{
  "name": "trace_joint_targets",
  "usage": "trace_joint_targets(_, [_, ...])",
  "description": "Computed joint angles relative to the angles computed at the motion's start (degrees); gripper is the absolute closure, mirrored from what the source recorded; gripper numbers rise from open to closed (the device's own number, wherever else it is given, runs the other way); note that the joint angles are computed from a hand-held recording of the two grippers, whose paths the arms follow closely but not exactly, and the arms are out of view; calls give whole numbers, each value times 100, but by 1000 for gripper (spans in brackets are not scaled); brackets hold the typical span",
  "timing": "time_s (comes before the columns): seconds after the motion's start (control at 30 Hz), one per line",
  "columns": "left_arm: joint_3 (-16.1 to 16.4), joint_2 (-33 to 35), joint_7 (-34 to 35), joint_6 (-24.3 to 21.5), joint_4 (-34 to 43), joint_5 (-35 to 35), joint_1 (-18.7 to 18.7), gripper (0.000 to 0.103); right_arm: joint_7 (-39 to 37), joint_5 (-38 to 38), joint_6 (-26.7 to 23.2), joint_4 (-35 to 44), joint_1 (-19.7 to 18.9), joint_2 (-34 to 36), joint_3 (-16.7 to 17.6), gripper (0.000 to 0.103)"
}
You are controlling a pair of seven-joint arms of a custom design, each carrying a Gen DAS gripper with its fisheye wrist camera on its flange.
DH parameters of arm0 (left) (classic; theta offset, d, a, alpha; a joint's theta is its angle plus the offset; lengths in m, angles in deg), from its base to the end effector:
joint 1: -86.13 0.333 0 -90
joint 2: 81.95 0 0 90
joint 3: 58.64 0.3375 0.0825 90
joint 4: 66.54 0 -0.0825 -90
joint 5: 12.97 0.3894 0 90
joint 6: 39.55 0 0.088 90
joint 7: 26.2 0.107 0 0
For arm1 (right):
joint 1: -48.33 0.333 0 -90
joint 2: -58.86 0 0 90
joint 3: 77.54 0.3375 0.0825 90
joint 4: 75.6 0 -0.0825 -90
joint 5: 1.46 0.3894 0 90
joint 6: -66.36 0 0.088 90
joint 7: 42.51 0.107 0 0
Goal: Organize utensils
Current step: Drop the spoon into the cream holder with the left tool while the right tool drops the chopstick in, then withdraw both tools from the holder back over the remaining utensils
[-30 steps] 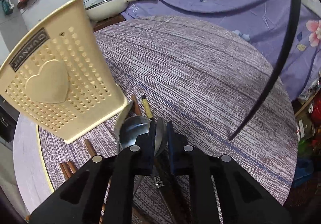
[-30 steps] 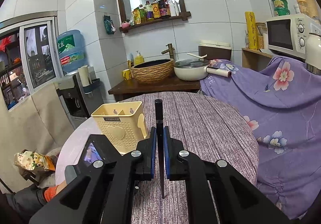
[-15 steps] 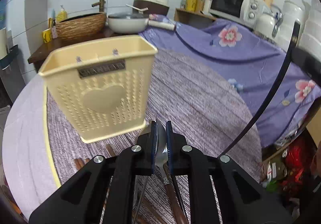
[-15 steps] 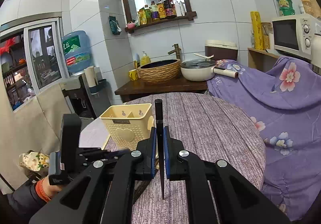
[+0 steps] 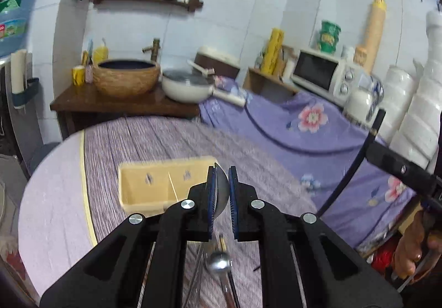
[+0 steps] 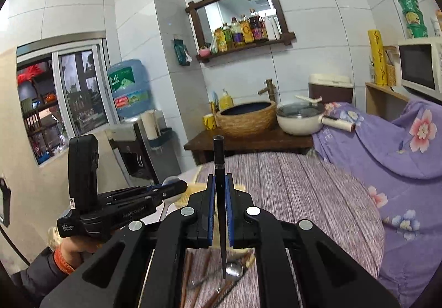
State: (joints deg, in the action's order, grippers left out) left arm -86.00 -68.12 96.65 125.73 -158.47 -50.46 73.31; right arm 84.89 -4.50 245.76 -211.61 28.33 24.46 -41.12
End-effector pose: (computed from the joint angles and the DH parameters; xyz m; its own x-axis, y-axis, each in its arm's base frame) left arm 0.5715 -0.3816 0.6369 -0.6995 -0.6754 0.2336 -0.4478 0.1595 -0.8798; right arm 0.4021 0.2049 0.6616 0.0190 -0.9732 -0.2293 -0.2992 0.2133 -0.9300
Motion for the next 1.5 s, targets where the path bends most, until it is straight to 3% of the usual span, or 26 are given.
trace_joint_targets(0.17, [-192,697,-113,-256,1368,-335,135,93,53,-118,15,821,-423,431,155,96])
trace_joint_targets(0.23, [-160,1038,-359,-263,1913,-150,38,93,228,-272,7,1170,-964,498,514,96])
trace_joint_targets(0.43, [-478,2287,-740,-336,3693,216,-125,93,794,-850,-128,1992,-2501,678,1659,96])
trace_joint_targets(0.5, [-398,2522,-936,-201,3935,453,-253,93,959,-1014,-190,2103,-2959,644,2038,96])
trace_joint_targets(0.63, [-730,2726,-991,-42,3722,427,-1,93,1094,-1126,-139,2011,-3474,686,2579,96])
trace_joint_targets(0.8, [-1694,2699,-369,607,2823,-37,753,93,1078,-1063,-76,1867,-3924,625,3111,96])
trace_joint_targets(0.97, [-2306,2593,-2,937,2085,49,1320,93,867,-857,-48,1757,-4054,556,3347,96])
trace_joint_targets(1.07, [-2940,2597,275,1075,1590,73,1858,93,739,-748,-81,1693,-4029,535,3389,96])
trace_joint_targets(1.2, [-2904,2324,52,1117,1058,354,2055,93,684,-627,-126,1618,-3992,574,3414,96])
trace_joint_targets(1.3, [-2359,1956,-453,1063,758,692,1832,93,571,-627,-282,1654,-3902,902,3439,96])
trace_joint_targets(1.33, [-2215,1855,-584,1089,659,810,1765,93,587,-644,-296,1648,-3874,988,3440,93])
trace_joint_targets(1.37, [-2064,1744,-710,1064,571,947,1693,93,638,-664,-307,1628,-3863,998,3439,78])
trace_joint_targets(1.4, [-1984,1629,-780,1041,448,1077,1672,87,703,-683,-300,1595,-3862,964,3433,64])
trace_joint_targets(1.43, [-1743,1455,-785,1031,342,1041,1517,62,777,-695,-233,1535,-3860,885,3414,43])
trace_joint_targets(1.47, [-1526,1282,-1192,1067,177,1403,1413,44,842,-694,-149,1458,-3857,773,3389,35])
trace_joint_targets(1.5, [-1509,1164,-1418,1230,-4,1604,1448,13,879,-683,-115,1385,-3834,623,3343,35])
